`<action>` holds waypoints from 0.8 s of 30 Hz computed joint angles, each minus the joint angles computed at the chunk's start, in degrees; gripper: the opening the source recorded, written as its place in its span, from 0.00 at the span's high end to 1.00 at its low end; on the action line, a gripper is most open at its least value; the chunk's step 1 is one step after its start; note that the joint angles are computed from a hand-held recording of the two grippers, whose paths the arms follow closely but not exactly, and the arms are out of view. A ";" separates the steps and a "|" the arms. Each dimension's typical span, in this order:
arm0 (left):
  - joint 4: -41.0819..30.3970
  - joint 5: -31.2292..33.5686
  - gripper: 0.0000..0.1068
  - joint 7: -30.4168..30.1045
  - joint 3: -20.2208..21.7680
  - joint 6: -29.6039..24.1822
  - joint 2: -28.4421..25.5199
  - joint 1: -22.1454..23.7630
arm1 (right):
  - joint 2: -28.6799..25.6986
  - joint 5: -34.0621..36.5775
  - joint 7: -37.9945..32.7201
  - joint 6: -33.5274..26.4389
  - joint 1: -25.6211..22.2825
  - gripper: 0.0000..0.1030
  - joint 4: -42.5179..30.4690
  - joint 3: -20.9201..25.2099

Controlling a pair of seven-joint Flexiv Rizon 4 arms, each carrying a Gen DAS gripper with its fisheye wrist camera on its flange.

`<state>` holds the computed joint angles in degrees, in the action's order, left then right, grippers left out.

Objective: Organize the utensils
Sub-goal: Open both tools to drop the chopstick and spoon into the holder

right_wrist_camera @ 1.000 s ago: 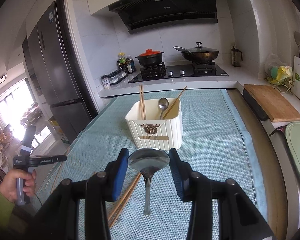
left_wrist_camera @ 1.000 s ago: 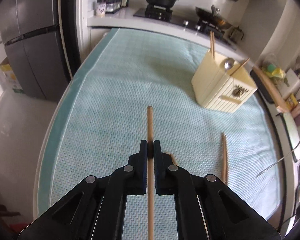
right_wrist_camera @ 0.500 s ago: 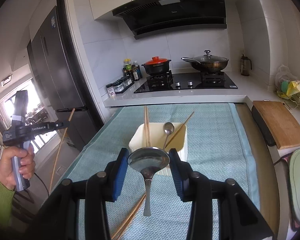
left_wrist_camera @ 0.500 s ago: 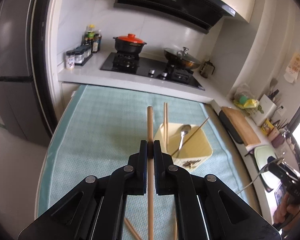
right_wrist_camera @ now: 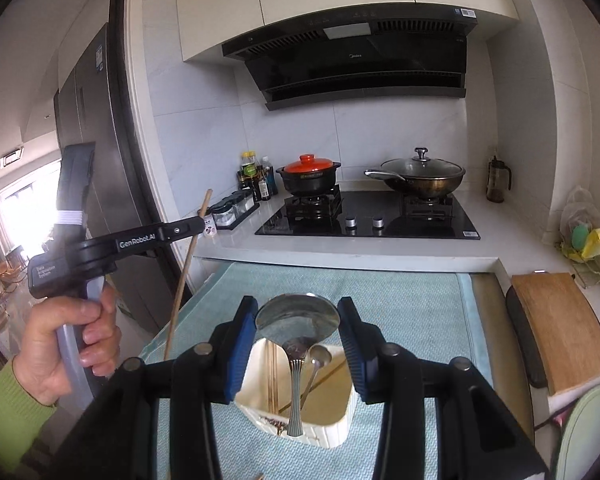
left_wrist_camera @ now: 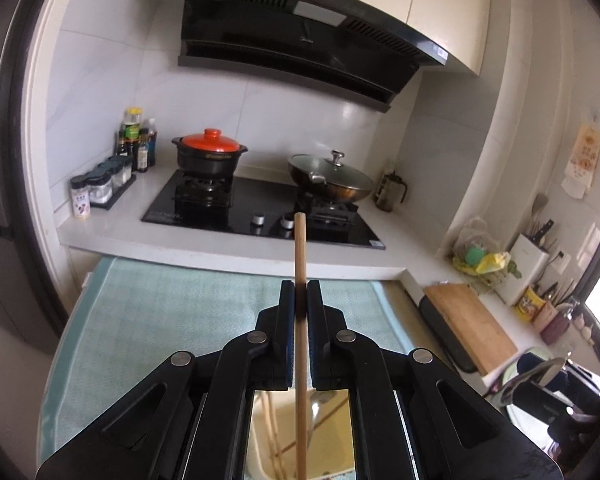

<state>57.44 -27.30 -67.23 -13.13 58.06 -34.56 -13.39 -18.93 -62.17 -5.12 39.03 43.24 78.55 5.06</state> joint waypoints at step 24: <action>-20.55 13.78 0.78 -12.89 7.57 -2.63 -19.42 -7.82 | -13.02 26.65 -15.53 4.60 -4.91 0.56 -8.42 -3.01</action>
<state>36.89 -13.52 -80.12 -5.56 55.43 -53.99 -21.21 -31.94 -35.52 -20.64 43.63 38.32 70.13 2.05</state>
